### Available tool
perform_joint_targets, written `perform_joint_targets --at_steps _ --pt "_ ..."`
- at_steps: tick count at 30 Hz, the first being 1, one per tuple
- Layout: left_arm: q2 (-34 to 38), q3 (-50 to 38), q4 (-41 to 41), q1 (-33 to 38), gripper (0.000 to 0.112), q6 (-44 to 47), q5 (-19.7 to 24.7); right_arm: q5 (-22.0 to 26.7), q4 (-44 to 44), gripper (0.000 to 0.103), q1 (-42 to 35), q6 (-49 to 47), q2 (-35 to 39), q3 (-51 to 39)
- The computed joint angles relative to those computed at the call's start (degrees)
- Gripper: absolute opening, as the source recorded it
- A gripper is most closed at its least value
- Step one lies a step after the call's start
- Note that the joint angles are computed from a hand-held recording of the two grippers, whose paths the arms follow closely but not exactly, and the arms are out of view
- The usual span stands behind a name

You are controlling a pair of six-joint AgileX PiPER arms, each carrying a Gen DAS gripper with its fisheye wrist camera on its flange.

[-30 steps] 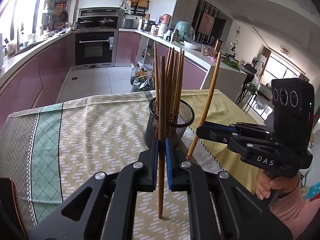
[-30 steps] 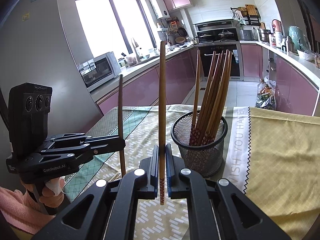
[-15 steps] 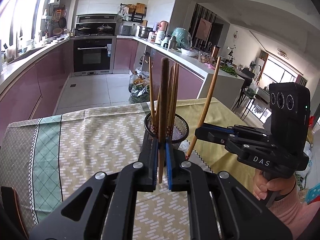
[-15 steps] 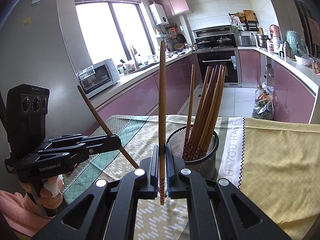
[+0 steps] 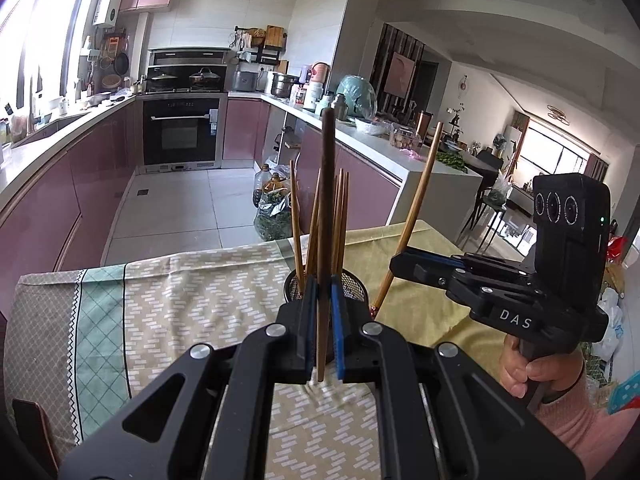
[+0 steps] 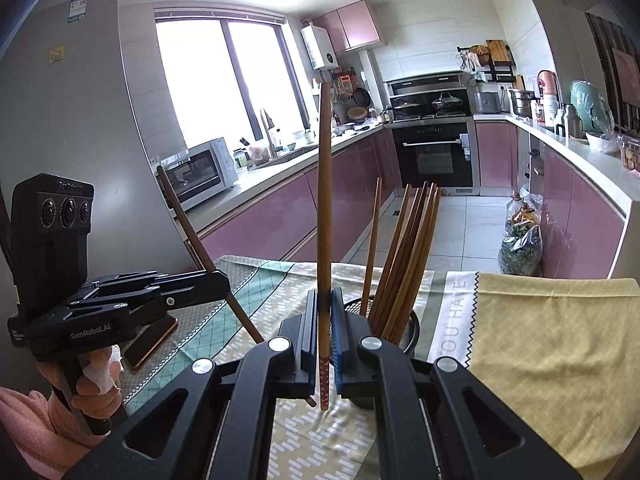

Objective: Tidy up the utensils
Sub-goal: 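Lower the left tool's chopstick into the mesh cup while the right tool lowers its own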

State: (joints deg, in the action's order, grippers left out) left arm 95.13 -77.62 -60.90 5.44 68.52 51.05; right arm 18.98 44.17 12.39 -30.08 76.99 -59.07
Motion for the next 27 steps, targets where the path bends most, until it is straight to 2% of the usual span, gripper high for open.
perform_joint_targets --at_steps 13,27 --pt "-1.1 -5.1 -2.2 0.7 0.008 -0.9 3.1 0.9 2.2 0.006 -2.1 -2.5 1.4 -4.3" --pt "-1.4 -8.2 -1.7 -3.1 0.008 -3.0 -0.9 0.4 3.3 0.006 -3.5 -2.8 4.1 -7.0"
